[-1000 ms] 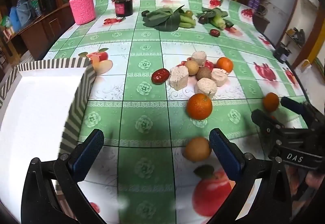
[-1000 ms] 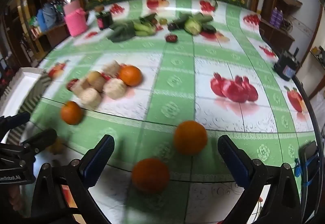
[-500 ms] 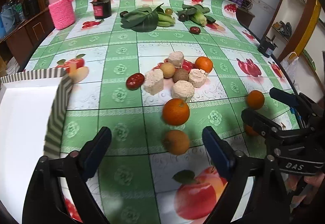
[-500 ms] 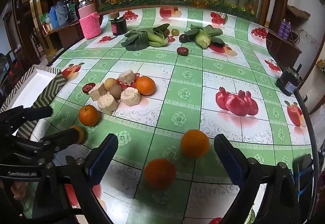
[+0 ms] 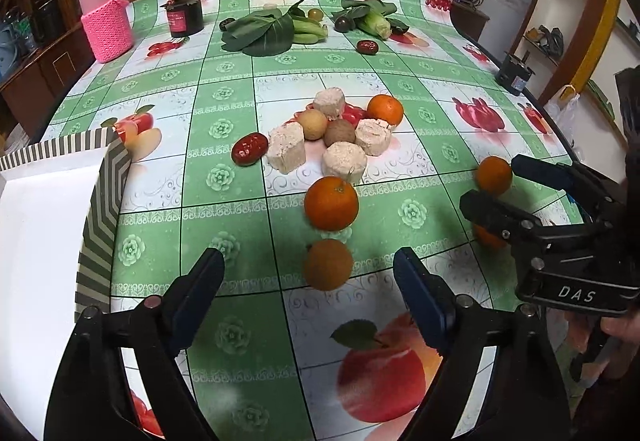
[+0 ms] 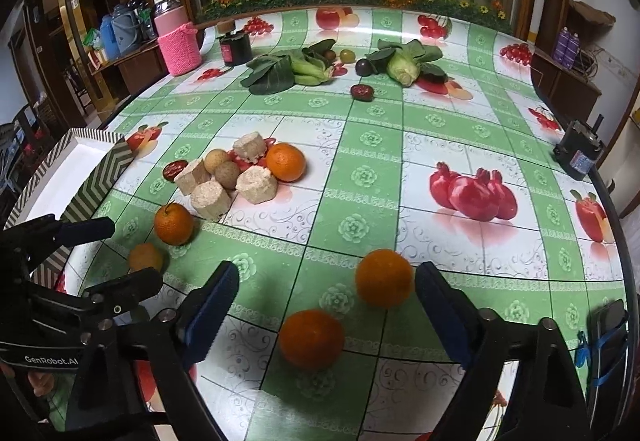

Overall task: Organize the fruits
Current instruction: 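Grasp the brown kiwi with the left tool while the right tool reaches toward an orange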

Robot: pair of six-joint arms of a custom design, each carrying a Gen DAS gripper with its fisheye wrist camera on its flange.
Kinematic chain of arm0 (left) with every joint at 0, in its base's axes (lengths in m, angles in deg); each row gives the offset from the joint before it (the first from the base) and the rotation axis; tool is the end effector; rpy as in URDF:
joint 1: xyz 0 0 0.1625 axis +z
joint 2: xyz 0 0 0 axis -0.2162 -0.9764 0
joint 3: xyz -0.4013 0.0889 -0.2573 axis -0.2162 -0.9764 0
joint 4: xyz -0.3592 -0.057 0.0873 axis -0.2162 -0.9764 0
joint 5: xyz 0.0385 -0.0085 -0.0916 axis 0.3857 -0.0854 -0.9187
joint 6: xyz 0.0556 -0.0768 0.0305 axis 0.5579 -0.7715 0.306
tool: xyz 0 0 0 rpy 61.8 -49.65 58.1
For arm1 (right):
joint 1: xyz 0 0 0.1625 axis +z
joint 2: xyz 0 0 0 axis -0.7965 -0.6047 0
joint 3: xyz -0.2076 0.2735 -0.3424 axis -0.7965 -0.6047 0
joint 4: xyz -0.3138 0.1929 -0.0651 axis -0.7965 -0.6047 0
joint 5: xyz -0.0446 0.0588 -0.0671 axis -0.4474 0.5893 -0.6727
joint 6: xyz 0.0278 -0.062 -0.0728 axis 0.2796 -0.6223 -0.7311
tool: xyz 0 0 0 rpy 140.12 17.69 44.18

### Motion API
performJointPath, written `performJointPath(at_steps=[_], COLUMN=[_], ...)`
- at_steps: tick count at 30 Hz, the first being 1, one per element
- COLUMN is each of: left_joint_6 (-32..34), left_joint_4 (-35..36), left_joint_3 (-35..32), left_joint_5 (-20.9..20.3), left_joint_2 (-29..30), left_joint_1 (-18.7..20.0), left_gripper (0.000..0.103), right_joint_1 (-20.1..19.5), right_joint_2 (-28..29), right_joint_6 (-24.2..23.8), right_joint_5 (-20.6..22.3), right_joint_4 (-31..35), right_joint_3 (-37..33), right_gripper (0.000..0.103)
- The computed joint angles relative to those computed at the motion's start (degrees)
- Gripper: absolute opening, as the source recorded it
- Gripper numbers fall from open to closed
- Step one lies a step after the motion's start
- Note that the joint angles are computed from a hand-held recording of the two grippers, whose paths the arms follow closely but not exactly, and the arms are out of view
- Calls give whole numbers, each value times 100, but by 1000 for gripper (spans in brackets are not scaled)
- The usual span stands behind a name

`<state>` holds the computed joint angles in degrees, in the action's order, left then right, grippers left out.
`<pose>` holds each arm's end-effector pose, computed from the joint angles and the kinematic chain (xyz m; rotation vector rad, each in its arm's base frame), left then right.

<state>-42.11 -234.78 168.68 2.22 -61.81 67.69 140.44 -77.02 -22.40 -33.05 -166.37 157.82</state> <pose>-0.1341 -0.5420 0.0070 0.5375 2.4170 -0.6116 0.0703 -0.5397 0.0731 0.5658 -2.3413 0.7075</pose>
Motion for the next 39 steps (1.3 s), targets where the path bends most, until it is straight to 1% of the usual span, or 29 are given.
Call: performJointPath(at_steps=[3, 6, 14, 18, 31, 33, 34, 36, 37, 38, 39], left_joint_6=[31, 7, -98, -102, -101, -62, -61, -90, -96, -105, -109], left_joint_4=[-59, -73, -84, -72, -102, -112, -102, -35, -24, -8, 14], left_joint_3=[12, 14, 36, 30, 80, 75, 73, 37, 23, 13, -1], left_joint_5=[34, 92, 207, 203, 185, 196, 208, 190, 179, 172, 159], left_joint_2=[19, 38, 42, 48, 41, 52, 56, 58, 62, 67, 74], left_joint_1=[-15, -22, -27, -16, 9, 4, 3, 31, 43, 53, 66], left_gripper=[87, 87, 87, 87, 87, 80, 74, 72, 67, 60, 57], right_joint_1=[28, 26, 49, 64, 51, 49, 52, 52, 51, 54, 57], right_joint_2=[27, 1, 32, 53, 25, 28, 29, 23, 23, 28, 37], right_joint_6=[-75, -18, 82, 86, 127, 132, 137, 140, 134, 123, 105], right_joint_5=[-14, 81, 23, -24, 11, 14, 9, 32, 42, 47, 47], right_joint_4=[-53, -32, -40, -58, -35, -41, -42, -42, -47, -57, -71], right_joint_3=[8, 36, -15, -25, 0, 0, -1, 12, 18, 23, 26], right_gripper=[89, 89, 90, 90, 90, 90, 90, 90, 90, 90, 90])
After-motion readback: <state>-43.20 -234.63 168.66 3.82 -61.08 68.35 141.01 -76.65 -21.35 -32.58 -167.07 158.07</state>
